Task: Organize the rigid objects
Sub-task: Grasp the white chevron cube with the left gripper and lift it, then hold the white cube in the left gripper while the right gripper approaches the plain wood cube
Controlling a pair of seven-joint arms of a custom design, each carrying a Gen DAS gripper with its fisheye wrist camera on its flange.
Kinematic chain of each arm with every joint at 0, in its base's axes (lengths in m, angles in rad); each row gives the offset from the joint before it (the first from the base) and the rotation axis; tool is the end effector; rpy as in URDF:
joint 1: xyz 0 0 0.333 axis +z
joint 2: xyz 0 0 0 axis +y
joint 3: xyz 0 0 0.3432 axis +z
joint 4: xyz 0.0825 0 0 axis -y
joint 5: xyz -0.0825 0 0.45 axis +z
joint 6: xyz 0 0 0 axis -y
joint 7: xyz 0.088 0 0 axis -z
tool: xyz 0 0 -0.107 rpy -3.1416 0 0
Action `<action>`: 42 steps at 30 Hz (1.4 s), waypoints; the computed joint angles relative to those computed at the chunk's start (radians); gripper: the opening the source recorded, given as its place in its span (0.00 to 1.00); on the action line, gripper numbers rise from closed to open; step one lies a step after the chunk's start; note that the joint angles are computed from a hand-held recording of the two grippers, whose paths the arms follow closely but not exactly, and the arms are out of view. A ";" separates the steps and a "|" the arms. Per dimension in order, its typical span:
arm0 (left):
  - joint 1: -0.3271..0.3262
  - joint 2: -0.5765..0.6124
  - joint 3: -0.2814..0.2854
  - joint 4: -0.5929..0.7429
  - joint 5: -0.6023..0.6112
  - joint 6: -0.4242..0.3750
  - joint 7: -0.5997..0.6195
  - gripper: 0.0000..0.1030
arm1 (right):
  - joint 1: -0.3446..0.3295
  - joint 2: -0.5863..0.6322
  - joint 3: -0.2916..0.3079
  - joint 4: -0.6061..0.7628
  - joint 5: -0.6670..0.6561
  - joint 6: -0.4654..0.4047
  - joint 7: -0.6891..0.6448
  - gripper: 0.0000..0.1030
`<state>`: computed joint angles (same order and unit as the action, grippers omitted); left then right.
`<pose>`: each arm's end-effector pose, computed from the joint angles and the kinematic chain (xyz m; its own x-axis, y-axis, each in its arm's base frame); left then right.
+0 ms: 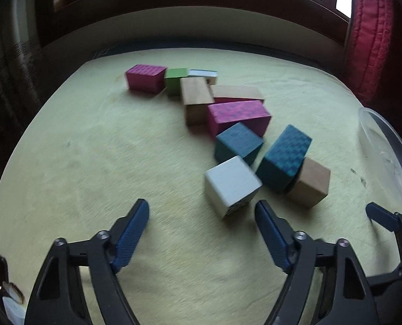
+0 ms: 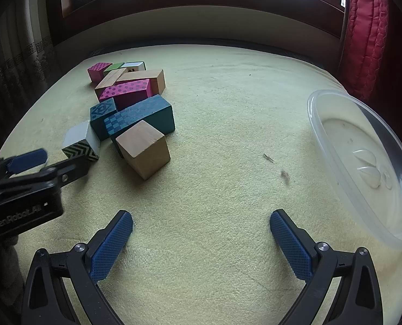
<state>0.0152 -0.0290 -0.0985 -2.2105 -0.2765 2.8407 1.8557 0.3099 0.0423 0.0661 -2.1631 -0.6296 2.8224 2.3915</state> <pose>0.6215 -0.0379 0.4556 -0.1487 -0.9877 0.0480 -0.7782 0.0870 -0.6220 0.5811 0.2607 0.4281 0.0922 -0.9957 0.0045 -0.7641 -0.0737 -0.6409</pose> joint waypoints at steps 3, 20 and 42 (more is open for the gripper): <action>-0.006 0.024 -0.001 0.030 -0.047 -0.009 0.042 0.68 | 0.000 0.000 0.000 0.001 0.001 0.000 -0.001 1.00; -0.017 0.015 -0.005 0.013 -0.541 0.093 0.449 0.40 | 0.000 0.001 0.000 0.004 0.005 -0.003 -0.006 1.00; 0.000 0.019 0.005 -0.015 -0.444 0.189 0.245 0.41 | 0.069 0.141 -0.010 0.197 0.102 -0.028 -0.142 0.59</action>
<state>0.0155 -0.0105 -0.0933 -2.2253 -0.7205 3.0299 2.1007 0.3787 0.1837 0.0556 -1.9657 -0.5281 2.7947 2.2490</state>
